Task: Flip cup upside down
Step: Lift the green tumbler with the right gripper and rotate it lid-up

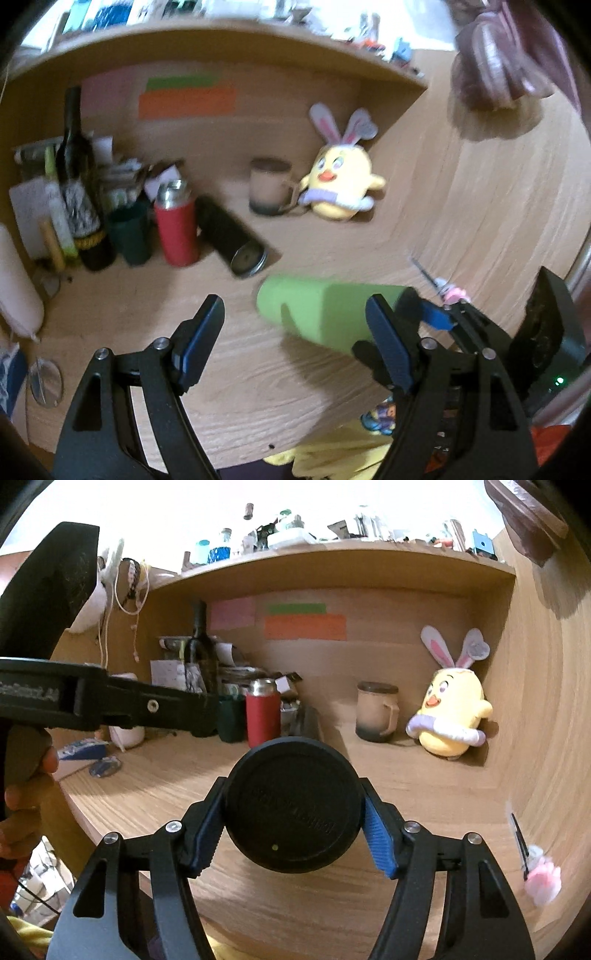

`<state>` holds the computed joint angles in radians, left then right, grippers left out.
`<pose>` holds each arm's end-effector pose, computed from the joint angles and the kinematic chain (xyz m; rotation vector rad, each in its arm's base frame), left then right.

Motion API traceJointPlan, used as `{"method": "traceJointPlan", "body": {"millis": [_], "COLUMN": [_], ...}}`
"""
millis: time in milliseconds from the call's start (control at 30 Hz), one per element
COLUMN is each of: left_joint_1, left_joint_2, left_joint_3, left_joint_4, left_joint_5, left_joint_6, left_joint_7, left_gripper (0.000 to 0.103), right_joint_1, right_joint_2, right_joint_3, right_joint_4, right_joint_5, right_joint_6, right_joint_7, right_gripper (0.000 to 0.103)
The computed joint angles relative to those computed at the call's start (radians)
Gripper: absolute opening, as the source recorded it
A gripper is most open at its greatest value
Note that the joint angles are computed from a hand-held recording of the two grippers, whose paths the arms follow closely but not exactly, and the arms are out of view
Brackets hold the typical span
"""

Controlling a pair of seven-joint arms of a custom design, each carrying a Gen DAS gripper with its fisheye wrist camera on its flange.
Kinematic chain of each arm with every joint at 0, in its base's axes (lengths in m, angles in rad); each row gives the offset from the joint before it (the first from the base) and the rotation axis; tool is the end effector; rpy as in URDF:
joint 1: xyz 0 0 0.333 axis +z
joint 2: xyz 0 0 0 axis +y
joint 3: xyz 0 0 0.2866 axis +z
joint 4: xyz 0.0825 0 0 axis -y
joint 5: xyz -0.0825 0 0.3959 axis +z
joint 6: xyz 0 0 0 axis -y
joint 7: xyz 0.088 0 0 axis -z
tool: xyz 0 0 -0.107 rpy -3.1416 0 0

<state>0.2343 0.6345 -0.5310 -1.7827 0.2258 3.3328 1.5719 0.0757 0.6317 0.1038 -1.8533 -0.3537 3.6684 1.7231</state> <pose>0.6789 -0.1690 0.3316 -1.4367 1.9260 -1.2024 0.6528 0.1532 0.2931 -1.7036 1.1403 -0.7792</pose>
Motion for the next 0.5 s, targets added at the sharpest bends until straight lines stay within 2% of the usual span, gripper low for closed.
{"method": "traceJointPlan", "body": {"millis": [133,233,333,400,500], "left_joint_1": [0.065,0.062,0.076,0.079,0.058], "left_joint_2": [0.03,0.059,0.117,0.15,0.188], "left_joint_3": [-0.084,-0.097,-0.142,-0.165,-0.164], "left_joint_4": [0.035,0.091,0.181,0.239,0.327], "left_joint_5": [0.047,0.033,0.01,-0.008,-0.046], "left_joint_6": [-0.016,-0.054,-0.13,-0.185,-0.263], "left_joint_7": [0.028,0.053,0.111,0.152,0.193], "left_gripper": [0.079,0.079,0.079,0.079,0.079], "right_joint_1": [-0.079,-0.125,-0.172,-0.214,-0.29], "right_joint_2": [0.004,0.019,0.049,0.079,0.142], "right_joint_3": [0.068,0.111,0.168,0.227,0.348], "right_joint_4": [0.052,0.102,0.171,0.224,0.308], "right_joint_5": [-0.114,-0.186,-0.263,-0.313,-0.364], "right_joint_6": [-0.04,-0.071,-0.125,-0.175,-0.256], "right_joint_7": [0.072,0.128,0.173,0.186,0.156], "right_gripper": [0.064,0.064,0.064,0.064,0.064]}}
